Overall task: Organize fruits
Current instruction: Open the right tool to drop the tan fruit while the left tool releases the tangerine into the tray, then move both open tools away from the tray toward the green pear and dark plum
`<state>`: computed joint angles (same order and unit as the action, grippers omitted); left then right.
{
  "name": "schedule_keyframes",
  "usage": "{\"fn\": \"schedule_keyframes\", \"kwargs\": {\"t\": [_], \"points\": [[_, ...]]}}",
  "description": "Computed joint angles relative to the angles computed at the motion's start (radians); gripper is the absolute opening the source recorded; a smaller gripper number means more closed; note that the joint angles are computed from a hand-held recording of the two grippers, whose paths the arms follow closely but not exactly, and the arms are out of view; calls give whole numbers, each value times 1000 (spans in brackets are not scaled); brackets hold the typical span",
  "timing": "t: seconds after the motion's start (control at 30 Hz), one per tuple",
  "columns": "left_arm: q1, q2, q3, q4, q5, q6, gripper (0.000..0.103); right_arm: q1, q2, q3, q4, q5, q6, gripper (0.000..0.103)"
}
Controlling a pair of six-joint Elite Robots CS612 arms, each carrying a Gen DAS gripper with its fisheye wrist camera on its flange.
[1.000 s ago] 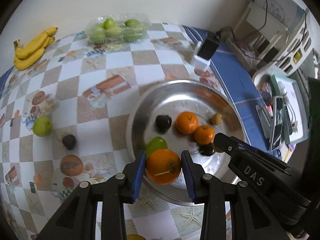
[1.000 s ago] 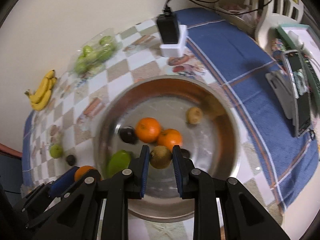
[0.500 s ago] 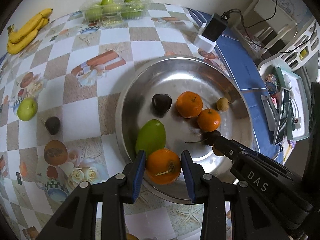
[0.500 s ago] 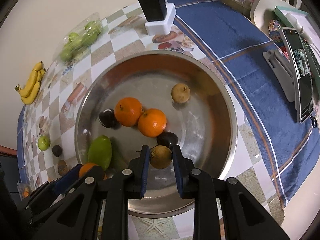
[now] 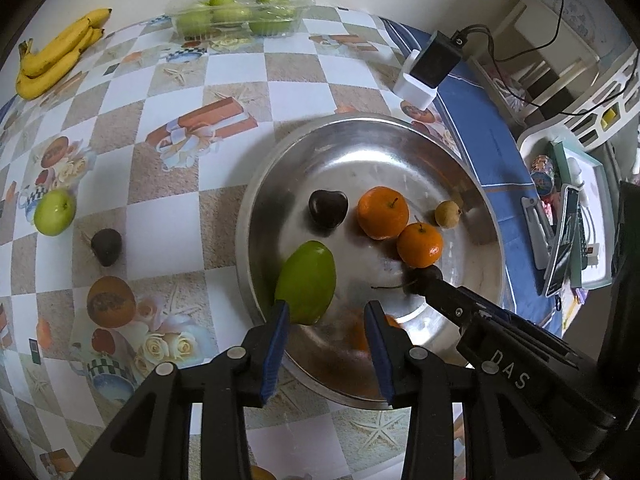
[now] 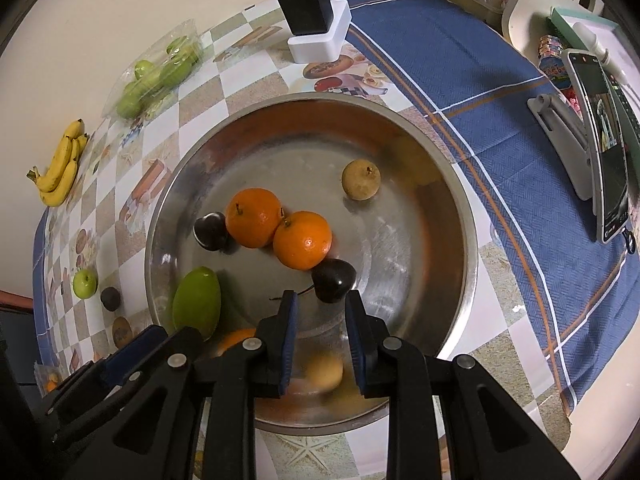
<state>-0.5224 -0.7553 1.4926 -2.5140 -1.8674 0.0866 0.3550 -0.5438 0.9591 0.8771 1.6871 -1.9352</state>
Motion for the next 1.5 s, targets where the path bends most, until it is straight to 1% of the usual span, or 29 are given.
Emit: {"fn": "schedule_keyframes", "kwargs": {"t": [0.27, 0.43, 0.5, 0.57, 0.63, 0.73, 0.77, 0.83, 1.03, 1.1, 1.17, 1.2, 1.23, 1.3, 1.47, 1.5], "points": [[4, -4, 5, -30, 5, -11, 43, 4, -10, 3, -17, 24, -7, 25], [10, 5, -6, -26, 37, -45, 44, 4, -7, -2, -15, 21, -14, 25], [12, 9, -8, -31, 63, -62, 52, 3, -5, -4, -18, 17, -18, 25], [13, 12, -9, -35, 92, -77, 70, 3, -1, -10, -16, 14, -25, 25], [13, 15, -10, -42, 127, -93, 73, 2, 12, -30, 12, 12, -30, 33], [15, 20, -12, -44, 166, -116, 80, 3, 38, -70, 64, 11, -52, 36], [17, 22, -14, -45, 172, -125, 82, 3, 38, -69, 59, 12, -54, 39], [19, 25, -16, -42, 181, -141, 86, 3, 41, -74, 61, 10, -62, 49], [23, 28, -16, -58, 220, -181, 93, 6, 41, -79, 53, 30, -82, 62], [24, 28, -16, -67, 228, -191, 96, 7, 41, -83, 50, 35, -87, 63], [25, 28, -13, -77, 239, -200, 103, 9, 40, -84, 44, 41, -95, 71], [25, 28, -12, -81, 244, -203, 103, 10, 40, -84, 40, 45, -98, 77], [26, 27, -12, -81, 248, -204, 103, 10, 41, -86, 40, 48, -102, 80], [28, 29, -14, -78, 254, -210, 103, 12, 44, -92, 42, 53, -111, 84], [31, 32, -17, -78, 266, -227, 103, 14, 49, -98, 47, 65, -118, 85], [31, 32, -17, -81, 269, -228, 103, 15, 49, -98, 47, 68, -118, 89]]}}
